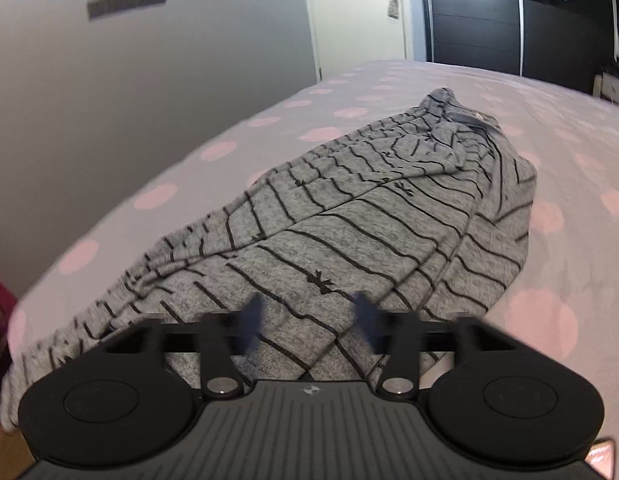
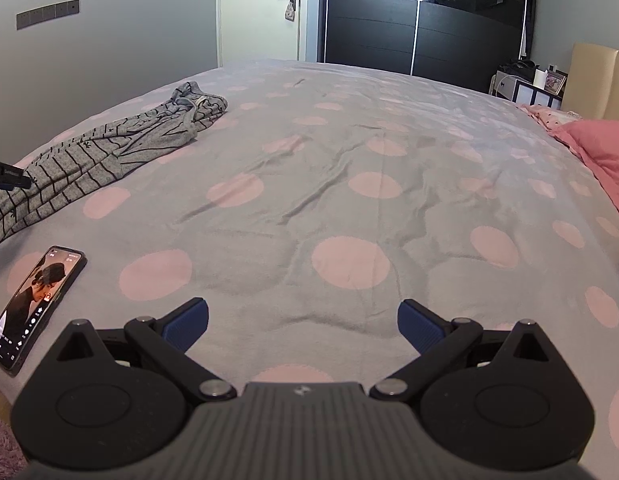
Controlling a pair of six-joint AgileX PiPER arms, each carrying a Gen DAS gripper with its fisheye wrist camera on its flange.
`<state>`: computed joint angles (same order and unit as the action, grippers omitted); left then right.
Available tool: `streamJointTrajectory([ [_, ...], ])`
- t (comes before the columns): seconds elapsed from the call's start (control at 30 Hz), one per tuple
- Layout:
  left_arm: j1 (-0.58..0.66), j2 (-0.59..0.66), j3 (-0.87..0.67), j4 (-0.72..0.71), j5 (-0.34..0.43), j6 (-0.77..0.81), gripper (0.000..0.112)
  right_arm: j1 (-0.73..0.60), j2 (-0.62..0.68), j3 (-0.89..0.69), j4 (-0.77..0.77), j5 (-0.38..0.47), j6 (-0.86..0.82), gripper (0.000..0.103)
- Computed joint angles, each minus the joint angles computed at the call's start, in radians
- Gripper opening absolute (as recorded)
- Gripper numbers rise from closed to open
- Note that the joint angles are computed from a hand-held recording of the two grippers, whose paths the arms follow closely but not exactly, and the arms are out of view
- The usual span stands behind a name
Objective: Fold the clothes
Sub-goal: 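Move the left tool over the grey striped garment and lower it, then grasp the garment edge with the left gripper and lift it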
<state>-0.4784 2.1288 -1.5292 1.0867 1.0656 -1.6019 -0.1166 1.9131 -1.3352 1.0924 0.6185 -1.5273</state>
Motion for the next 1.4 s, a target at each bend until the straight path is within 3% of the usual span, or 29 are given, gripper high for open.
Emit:
streamJointTrajectory([
  [0.07, -0.024, 0.035, -0.039, 0.013, 0.043, 0.055, 0.065, 0.001, 0.000, -0.001, 0.000, -0.002, 0.001, 0.102],
  [0.2, -0.009, 0.082, -0.083, -0.031, 0.036, 0.130, 0.064, 0.004, 0.005, -0.007, -0.020, -0.001, 0.028, 0.102],
  [0.3, 0.020, 0.058, -0.025, -0.023, -0.024, 0.024, 0.057, 0.006, 0.004, -0.004, -0.028, -0.002, 0.030, 0.102],
  [0.37, 0.039, 0.019, 0.035, 0.010, -0.080, -0.077, 0.029, 0.006, 0.003, -0.002, -0.026, -0.003, 0.025, 0.102],
  [0.43, 0.051, 0.002, 0.040, 0.016, -0.102, -0.076, 0.010, 0.008, 0.003, -0.002, -0.033, -0.005, 0.032, 0.102],
  [0.53, 0.070, -0.004, 0.029, -0.016, -0.110, -0.074, 0.005, 0.011, 0.007, -0.005, -0.045, -0.005, 0.044, 0.102],
  [0.63, 0.068, 0.000, 0.023, 0.006, -0.065, -0.124, 0.003, 0.010, 0.003, 0.000, -0.031, -0.002, 0.025, 0.102],
  [0.73, 0.028, 0.018, -0.006, 0.082, 0.038, -0.124, 0.003, 0.007, -0.001, 0.004, -0.020, -0.001, 0.013, 0.102],
  [0.87, 0.015, 0.028, -0.034, 0.111, 0.099, -0.081, 0.003, 0.007, 0.001, 0.003, -0.033, -0.003, 0.037, 0.102],
  [1.07, 0.046, -0.003, 0.008, 0.062, -0.045, -0.008, 0.006, 0.010, -0.002, 0.008, -0.024, -0.004, 0.019, 0.102],
  [1.13, 0.040, -0.017, 0.031, 0.065, -0.075, -0.009, 0.021, 0.011, -0.002, 0.007, -0.030, -0.006, 0.024, 0.102],
  [1.23, 0.024, 0.000, 0.005, 0.070, -0.078, 0.042, 0.059, 0.014, 0.002, 0.001, -0.042, -0.010, 0.038, 0.102],
  [1.4, 0.024, 0.059, -0.076, 0.014, -0.063, 0.186, 0.062, 0.025, 0.017, -0.012, -0.080, -0.025, 0.078, 0.102],
])
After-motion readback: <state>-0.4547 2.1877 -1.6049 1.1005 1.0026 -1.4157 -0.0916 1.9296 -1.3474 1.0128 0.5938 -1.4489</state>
